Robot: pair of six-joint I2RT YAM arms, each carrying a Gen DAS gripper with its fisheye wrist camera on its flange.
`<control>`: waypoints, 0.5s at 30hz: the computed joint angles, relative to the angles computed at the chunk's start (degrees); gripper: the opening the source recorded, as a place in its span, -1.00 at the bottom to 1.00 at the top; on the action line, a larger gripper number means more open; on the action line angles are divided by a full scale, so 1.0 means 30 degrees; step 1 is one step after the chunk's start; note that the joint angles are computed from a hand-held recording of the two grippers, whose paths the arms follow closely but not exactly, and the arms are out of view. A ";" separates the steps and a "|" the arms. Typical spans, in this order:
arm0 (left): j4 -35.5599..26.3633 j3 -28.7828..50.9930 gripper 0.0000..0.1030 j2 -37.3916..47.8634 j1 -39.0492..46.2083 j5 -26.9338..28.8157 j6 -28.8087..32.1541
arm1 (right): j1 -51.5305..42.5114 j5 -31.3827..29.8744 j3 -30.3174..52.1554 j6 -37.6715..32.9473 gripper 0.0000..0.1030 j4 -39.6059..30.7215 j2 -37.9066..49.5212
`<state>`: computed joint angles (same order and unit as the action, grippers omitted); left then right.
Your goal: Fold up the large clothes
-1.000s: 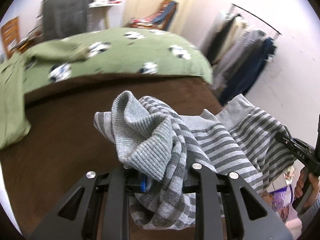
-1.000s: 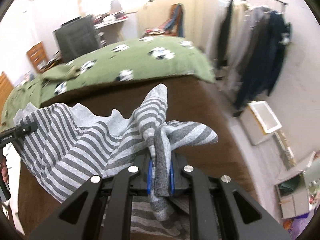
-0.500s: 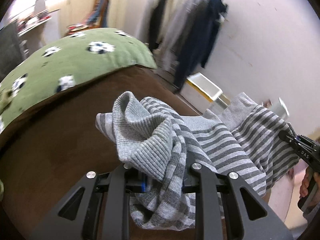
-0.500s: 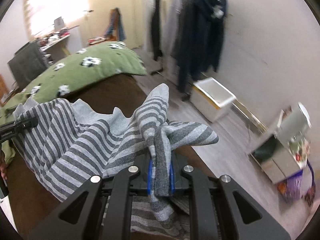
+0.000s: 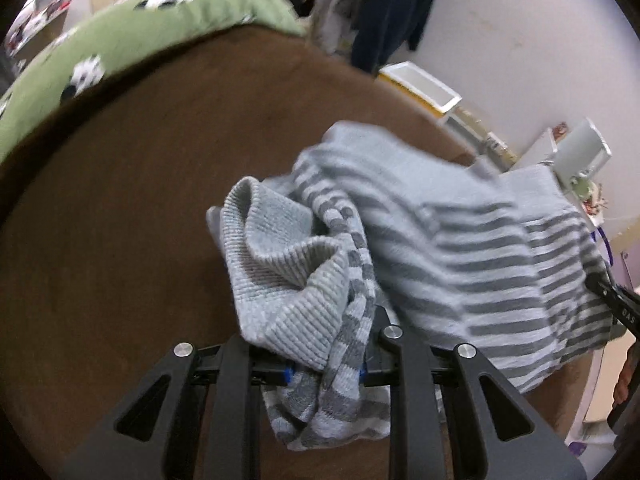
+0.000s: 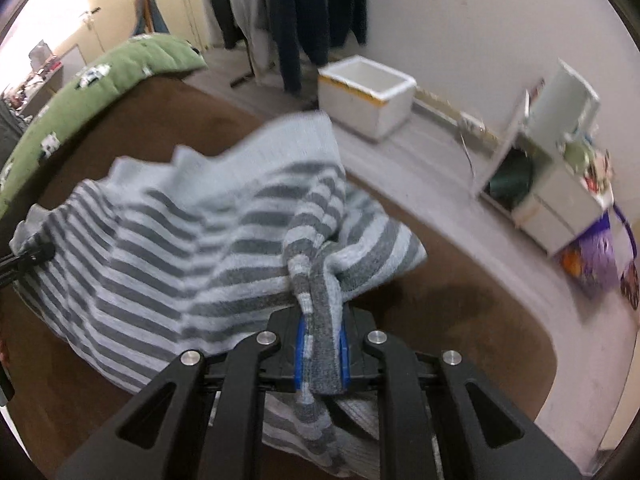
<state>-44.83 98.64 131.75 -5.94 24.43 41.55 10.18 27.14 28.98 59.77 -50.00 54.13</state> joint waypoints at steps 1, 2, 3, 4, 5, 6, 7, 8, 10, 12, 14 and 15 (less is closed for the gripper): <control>0.0028 0.0192 -0.54 0.0337 0.0082 -0.0309 0.0076 | -0.0266 -0.0234 -0.0414 -0.0016 -0.74 0.0312 -0.0200; -0.0051 0.0637 -0.54 0.0774 0.0094 -0.0548 0.0032 | -0.0420 -0.0350 -0.0808 0.0004 -0.74 0.0562 -0.0442; -0.0014 0.0782 -0.53 0.0984 0.0078 -0.0747 0.0058 | -0.0544 -0.0445 -0.1119 -0.0044 -0.74 0.0812 -0.0499; 0.0273 0.0644 -0.53 0.1062 0.0013 -0.1034 0.0151 | -0.0603 -0.0474 -0.1239 -0.0117 -0.74 0.1022 -0.0333; 0.0589 0.0439 -0.53 0.1129 -0.0094 -0.1257 0.0184 | -0.0804 -0.0646 -0.1412 -0.0256 -0.74 0.1387 -0.0079; 0.0581 0.0547 -0.53 0.1290 -0.0179 -0.1522 0.0209 | -0.1179 -0.0891 -0.1624 -0.0560 -0.73 0.1788 0.0012; 0.0586 0.0670 -0.51 0.1451 -0.0222 -0.1682 0.0183 | -0.1573 -0.1148 -0.1873 -0.0849 -0.73 0.2222 0.0087; 0.0624 0.0649 -0.50 0.1526 -0.0293 -0.1942 0.0142 | -0.1849 -0.1367 -0.2120 -0.1026 -0.72 0.2570 0.0138; 0.0880 0.0730 -0.47 0.1912 -0.0441 -0.2497 0.0268 | -0.2270 -0.1750 -0.2541 -0.1360 -0.69 0.3292 0.0378; 0.1383 0.0604 -0.33 0.2229 -0.0611 -0.3262 0.0408 | -0.2378 -0.1697 -0.2597 -0.1613 -0.64 0.3632 0.0829; 0.2072 0.0533 0.13 0.2469 -0.0574 -0.3781 0.0095 | -0.2029 -0.1324 -0.2345 -0.1646 -0.51 0.3591 0.1722; 0.2952 0.0202 0.35 0.2395 -0.0571 -0.4305 -0.0269 | -0.1971 -0.1288 -0.2372 -0.1603 -0.44 0.3676 0.1869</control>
<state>-35.97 99.24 138.94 -7.65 11.52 40.74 4.26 23.28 21.87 54.96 -38.97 59.74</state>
